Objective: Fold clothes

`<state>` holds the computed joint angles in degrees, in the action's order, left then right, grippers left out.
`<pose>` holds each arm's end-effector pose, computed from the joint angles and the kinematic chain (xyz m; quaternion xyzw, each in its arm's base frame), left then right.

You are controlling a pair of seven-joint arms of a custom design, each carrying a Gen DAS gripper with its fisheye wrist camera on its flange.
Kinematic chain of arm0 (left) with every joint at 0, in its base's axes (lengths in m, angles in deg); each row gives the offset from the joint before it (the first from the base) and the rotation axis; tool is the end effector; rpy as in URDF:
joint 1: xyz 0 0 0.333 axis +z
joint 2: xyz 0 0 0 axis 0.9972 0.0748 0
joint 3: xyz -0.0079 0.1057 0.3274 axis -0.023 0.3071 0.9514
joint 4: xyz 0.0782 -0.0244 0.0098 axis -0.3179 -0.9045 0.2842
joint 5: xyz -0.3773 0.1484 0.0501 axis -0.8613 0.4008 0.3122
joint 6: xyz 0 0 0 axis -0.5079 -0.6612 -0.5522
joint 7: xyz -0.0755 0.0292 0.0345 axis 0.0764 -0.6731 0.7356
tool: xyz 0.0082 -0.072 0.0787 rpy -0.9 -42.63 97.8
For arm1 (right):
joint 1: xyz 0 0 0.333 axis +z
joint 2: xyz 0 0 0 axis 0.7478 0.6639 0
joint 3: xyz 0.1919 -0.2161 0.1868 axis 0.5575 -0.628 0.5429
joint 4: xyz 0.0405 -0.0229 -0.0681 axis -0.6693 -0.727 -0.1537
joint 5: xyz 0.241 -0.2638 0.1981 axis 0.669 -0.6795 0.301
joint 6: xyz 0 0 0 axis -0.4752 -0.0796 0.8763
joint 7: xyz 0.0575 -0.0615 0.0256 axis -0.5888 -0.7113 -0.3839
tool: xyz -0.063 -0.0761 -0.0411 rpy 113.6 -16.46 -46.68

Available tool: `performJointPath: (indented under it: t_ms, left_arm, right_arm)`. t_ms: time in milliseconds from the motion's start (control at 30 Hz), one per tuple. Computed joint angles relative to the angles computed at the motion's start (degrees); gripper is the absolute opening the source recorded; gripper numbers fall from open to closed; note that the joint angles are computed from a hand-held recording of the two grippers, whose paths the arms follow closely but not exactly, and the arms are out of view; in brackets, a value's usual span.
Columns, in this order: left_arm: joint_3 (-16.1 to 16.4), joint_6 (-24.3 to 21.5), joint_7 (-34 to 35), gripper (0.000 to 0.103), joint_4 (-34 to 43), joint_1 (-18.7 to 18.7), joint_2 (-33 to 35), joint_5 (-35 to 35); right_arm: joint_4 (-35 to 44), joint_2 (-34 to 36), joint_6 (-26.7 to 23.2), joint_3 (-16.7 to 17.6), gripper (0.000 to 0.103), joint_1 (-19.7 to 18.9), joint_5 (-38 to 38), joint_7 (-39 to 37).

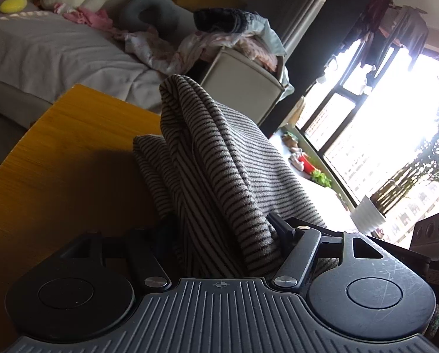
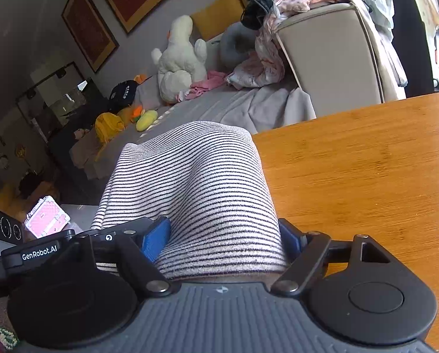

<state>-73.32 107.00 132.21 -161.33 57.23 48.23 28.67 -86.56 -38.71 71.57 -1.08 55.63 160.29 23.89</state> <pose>0.6442 -0.3693 0.4312 -0.6371 0.5717 -0.5061 0.1053 0.6749 0.1426 0.4389 -0.6522 0.5635 -0.0730 0.5017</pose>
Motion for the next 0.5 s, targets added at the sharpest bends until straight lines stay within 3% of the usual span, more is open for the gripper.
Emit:
performJointPath:
  t_ms: [200,500]
  left_arm:
    - [-0.5,0.1,0.2,0.073,0.9,0.7,0.7,0.5]
    - [5.7,-0.3,0.2,0.073,0.8,-4.8,0.6,-0.6]
  right_arm:
    - [2.4,1.9,-0.3,0.6,0.086,-0.4,-3.6,0.1]
    - [2.7,2.3,-2.4,1.6,0.087,-1.9,-4.7,0.8]
